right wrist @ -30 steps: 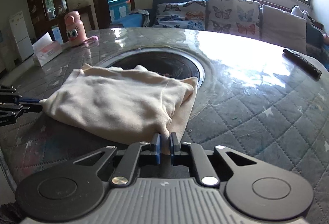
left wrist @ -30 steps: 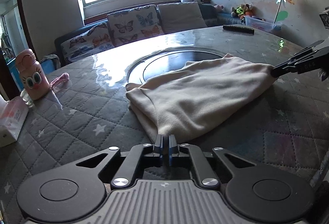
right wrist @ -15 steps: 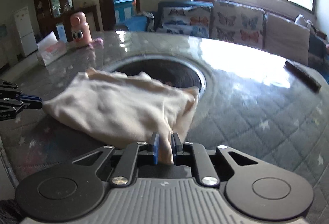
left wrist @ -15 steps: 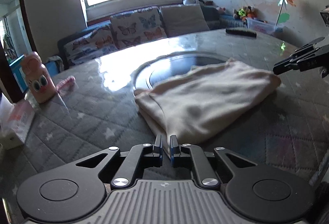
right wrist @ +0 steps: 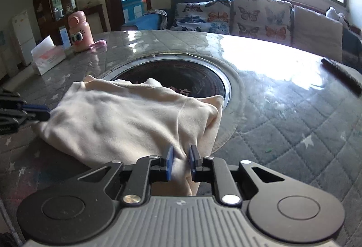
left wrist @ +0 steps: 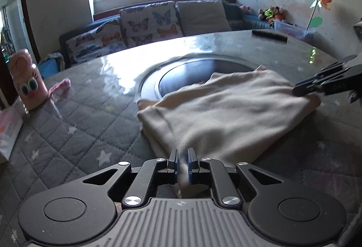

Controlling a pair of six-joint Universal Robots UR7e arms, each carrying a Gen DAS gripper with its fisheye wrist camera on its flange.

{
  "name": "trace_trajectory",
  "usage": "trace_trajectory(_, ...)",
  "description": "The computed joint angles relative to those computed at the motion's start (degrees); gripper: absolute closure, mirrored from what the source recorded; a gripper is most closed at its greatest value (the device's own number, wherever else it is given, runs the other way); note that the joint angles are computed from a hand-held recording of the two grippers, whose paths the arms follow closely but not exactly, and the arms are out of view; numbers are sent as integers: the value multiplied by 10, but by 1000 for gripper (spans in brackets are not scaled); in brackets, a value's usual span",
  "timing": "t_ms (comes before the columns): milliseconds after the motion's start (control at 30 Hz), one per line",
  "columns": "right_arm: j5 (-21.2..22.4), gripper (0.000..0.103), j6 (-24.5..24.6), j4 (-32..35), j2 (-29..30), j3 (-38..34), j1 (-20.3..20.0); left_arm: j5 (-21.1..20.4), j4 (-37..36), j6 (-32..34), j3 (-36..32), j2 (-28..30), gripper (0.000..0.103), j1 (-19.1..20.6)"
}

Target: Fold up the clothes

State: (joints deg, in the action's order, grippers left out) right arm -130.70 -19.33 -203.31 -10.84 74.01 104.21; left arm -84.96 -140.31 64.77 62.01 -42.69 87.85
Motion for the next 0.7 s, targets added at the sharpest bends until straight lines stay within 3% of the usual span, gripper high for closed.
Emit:
trace_trajectory(167, -13, 85, -44, 0, 9, -22, 16, 0, 15, -24, -25, 5, 88, 3)
trace_trajectory(233, -7, 85, -65, 9, 15, -35, 23, 1, 6, -38, -32, 8, 63, 2)
trace_trajectory(267, -1, 84, -75, 16, 18, -43, 27, 1, 1, -46, -37, 9, 58, 2)
trace_trajectory(467, 46, 76, -130, 105, 53, -116, 44, 0, 3, -97, -77, 23, 42, 0)
trace_trajectory(533, 60, 75, -146, 139, 69, -146, 48, 3, 6, -115, -91, 29, 33, -1)
trace_trajectory(700, 87, 66, -194, 213, 115, -229, 59, 14, 24, -161, -121, 42, 23, -3)
